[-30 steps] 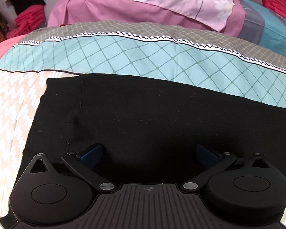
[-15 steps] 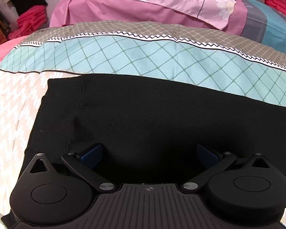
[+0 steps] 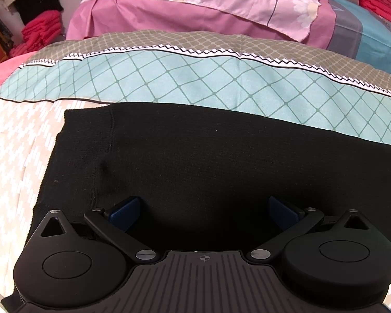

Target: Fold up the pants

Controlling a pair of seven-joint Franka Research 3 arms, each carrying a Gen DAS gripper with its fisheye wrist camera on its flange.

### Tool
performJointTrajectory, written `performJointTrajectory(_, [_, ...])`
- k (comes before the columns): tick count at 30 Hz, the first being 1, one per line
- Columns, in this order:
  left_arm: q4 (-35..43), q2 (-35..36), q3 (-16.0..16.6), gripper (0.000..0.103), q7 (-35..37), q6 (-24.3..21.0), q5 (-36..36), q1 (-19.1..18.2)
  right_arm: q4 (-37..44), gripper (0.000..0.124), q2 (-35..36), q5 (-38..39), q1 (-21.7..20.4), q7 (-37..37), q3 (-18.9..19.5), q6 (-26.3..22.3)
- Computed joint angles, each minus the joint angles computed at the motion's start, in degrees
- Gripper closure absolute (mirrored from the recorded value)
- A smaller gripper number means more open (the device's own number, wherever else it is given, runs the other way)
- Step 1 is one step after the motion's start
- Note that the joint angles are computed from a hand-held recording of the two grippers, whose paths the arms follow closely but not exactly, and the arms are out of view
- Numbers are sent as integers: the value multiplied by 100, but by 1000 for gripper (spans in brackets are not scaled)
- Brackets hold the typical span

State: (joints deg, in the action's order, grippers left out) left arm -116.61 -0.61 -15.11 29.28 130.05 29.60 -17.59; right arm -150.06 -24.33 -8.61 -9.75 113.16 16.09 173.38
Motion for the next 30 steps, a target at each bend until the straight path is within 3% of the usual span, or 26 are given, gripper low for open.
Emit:
performJointTrajectory(1, [21, 4, 9, 0, 67, -12, -61, 7, 13, 49, 167, 141, 60, -421, 43, -85])
performJointTrajectory(2, [38, 0, 21, 0, 156, -25, -148, 17, -61, 49, 133, -120, -79, -486, 149, 150])
performJointTrajectory(4, [95, -40, 38, 0, 292, -164, -334, 37, -25, 49, -26, -463, -559, 289, 429, -96])
performJointTrajectory(6, [25, -207, 28, 0, 219, -315, -380, 44, 8, 49, -188, 121, -434, 866, 168, -498])
performJointTrajectory(8, [-140, -475, -6, 0, 116, -495, -336, 42, 0, 58, -604, -224, -579, 1520, 375, -1034])
performJointTrajectory(9, [-305, -667, -14, 0, 85, -477, -337, 46, -54, 56, -772, -393, -464, 1468, 395, -1142])
performJointTrajectory(12, [-701, -1211, -115, 0, -56, -681, -292, 41, -506, 56, -1382, -392, 801, 876, -325, -1131])
performJointTrajectory(15, [-1185, -1826, -152, 0, -79, -592, -496, -38, -812, 57, -1895, 738, 2302, -446, -961, -1238])
performJointTrajectory(18, [-1650, -2293, -189, 0, -52, -405, -783, -178, -889, 60, -2095, 2486, 3803, -2204, -1528, -1606])
performJointTrajectory(20, [-1849, -2388, -191, 0, 161, -332, -1024, -320, -910, 62, -2057, 2456, 4468, -2270, -1841, -1877])
performJointTrajectory(21, [-1901, -2363, -198, 0, 312, -363, -1125, -384, -918, 65, -2021, 2038, 4501, -1942, -1750, -2055])
performJointTrajectory(23, [-2041, -2350, -251, 0, 590, -464, -1167, -469, -1113, 73, -2264, 1692, 4074, -1872, -1104, -2143])
performJointTrajectory(26, [-2528, -2805, -276, 0, 657, -137, -1033, -525, -1286, 69, -2975, 1442, 3340, -1280, -193, -2479])
performJointTrajectory(28, [-2663, -2940, -177, 0, 714, 3, -1209, -542, -1521, 67, -3428, 1347, 3566, -1182, -350, -2322])
performJointTrajectory(30, [-2662, -2940, -173, 0, 787, 2, -1262, -511, -1384, 59, -3311, 1633, 3741, -1661, -420, -2560])
